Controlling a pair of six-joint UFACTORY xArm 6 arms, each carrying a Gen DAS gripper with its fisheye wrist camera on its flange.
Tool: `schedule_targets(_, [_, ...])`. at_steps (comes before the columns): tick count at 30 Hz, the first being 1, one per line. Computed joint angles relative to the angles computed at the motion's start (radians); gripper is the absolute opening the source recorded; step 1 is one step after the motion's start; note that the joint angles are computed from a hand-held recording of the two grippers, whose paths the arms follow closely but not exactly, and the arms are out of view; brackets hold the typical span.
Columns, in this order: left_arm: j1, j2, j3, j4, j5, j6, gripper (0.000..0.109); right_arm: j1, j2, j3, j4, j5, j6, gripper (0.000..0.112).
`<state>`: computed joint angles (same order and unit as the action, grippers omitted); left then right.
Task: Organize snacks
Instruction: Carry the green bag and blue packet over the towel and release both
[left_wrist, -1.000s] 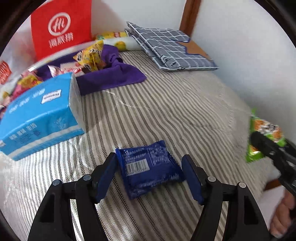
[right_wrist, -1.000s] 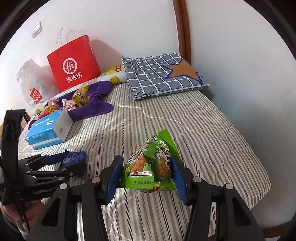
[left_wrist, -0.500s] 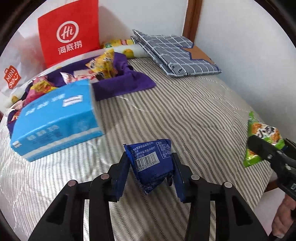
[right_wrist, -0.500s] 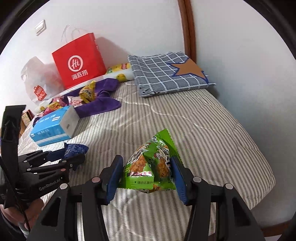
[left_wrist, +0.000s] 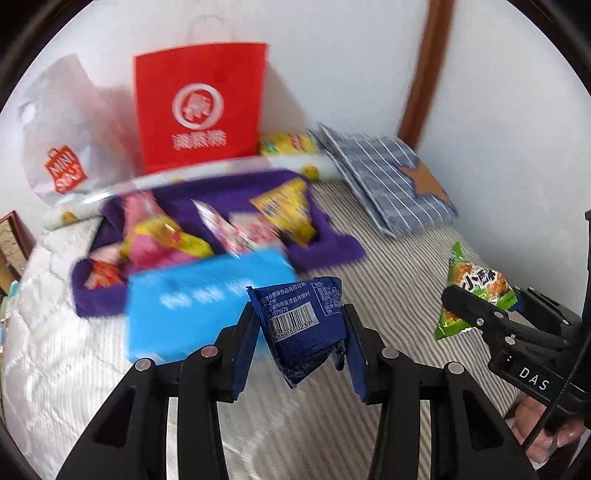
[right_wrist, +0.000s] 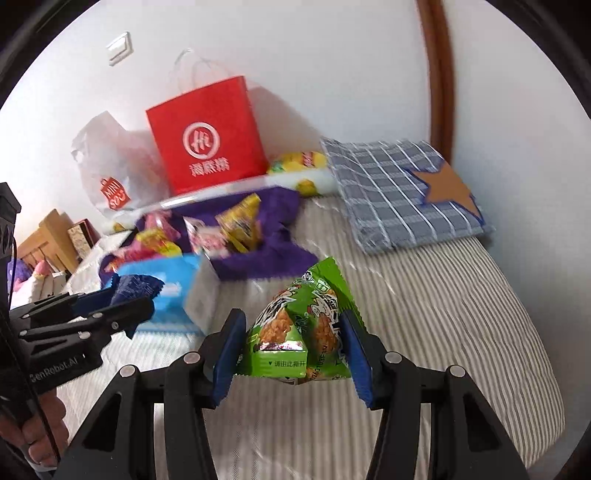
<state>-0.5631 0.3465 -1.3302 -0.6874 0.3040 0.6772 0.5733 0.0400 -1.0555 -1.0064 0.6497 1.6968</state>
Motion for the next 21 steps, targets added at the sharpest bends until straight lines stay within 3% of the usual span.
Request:
schedule_targets(12, [0.155,0.235,-0.382,0.192,0.089,-0.192,0.044,-0.094,0.340,-0.464,0.102,-0.093,-0.284,0.050])
schedule_targets(21, [0.202,0.488,-0.779,0.307,0.245,-0.329,0.044,-0.128,0.574,-0.757,0.251,-0.076,-0.486,0.050])
